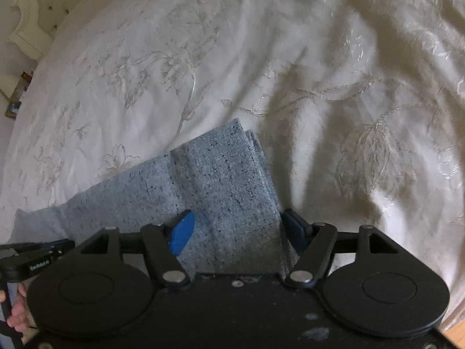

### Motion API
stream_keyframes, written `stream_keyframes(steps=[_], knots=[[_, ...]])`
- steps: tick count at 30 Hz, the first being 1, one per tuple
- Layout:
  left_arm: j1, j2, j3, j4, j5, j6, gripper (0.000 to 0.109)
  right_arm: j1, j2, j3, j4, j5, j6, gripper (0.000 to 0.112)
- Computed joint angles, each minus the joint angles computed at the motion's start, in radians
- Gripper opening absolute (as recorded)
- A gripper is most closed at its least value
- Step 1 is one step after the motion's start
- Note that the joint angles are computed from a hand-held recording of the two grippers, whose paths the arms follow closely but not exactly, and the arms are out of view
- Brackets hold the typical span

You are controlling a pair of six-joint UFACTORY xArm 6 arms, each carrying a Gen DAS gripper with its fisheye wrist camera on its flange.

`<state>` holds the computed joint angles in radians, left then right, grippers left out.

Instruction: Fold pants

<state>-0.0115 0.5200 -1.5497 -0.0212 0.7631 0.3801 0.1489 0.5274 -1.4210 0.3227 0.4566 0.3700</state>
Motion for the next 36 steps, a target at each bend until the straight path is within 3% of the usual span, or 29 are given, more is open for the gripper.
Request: stream_keyframes(steps=[4, 6, 7, 8, 9, 11, 15, 22, 25, 28, 36], knots=[[0.002, -0.005, 0.007, 0.002, -0.008, 0.0, 0.01, 0.003, 0.013, -0.014, 0.082, 0.007, -0.067, 0.082], [0.0, -0.01, 0.017, 0.01, -0.017, 0.001, 0.01, 0.006, 0.015, -0.016, 0.14, 0.008, -0.121, 0.077], [-0.002, -0.013, 0.02, 0.012, -0.019, -0.001, 0.01, 0.006, 0.007, -0.007, 0.15, 0.006, -0.134, 0.057], [-0.002, -0.017, 0.024, 0.01, -0.02, 0.001, 0.01, 0.006, -0.002, 0.003, 0.17, 0.003, -0.151, 0.025], [-0.001, -0.021, 0.025, 0.006, -0.016, 0.002, 0.01, 0.006, -0.013, 0.014, 0.201, 0.005, -0.169, 0.017], [0.003, -0.031, 0.023, -0.019, -0.009, -0.003, 0.01, 0.009, -0.044, 0.047, 0.266, -0.013, -0.211, 0.012], [0.011, -0.036, 0.002, -0.098, -0.025, 0.015, 0.011, 0.026, -0.14, 0.133, 0.236, -0.091, -0.198, 0.012], [-0.022, 0.09, -0.15, 0.003, 0.049, -0.075, 0.01, 0.053, -0.247, 0.196, 0.232, -0.141, -0.179, 0.011], [-0.029, 0.053, -0.096, 0.022, 0.01, -0.061, 0.011, 0.067, -0.248, 0.178, 0.215, -0.146, -0.155, 0.011], [-0.016, -0.031, 0.001, -0.051, -0.02, 0.011, 0.011, 0.073, -0.242, 0.151, 0.185, -0.143, -0.12, 0.011], [0.022, -0.248, 0.275, -0.136, 0.031, 0.176, 0.011, 0.081, -0.238, 0.106, 0.1, -0.137, -0.02, 0.011]])
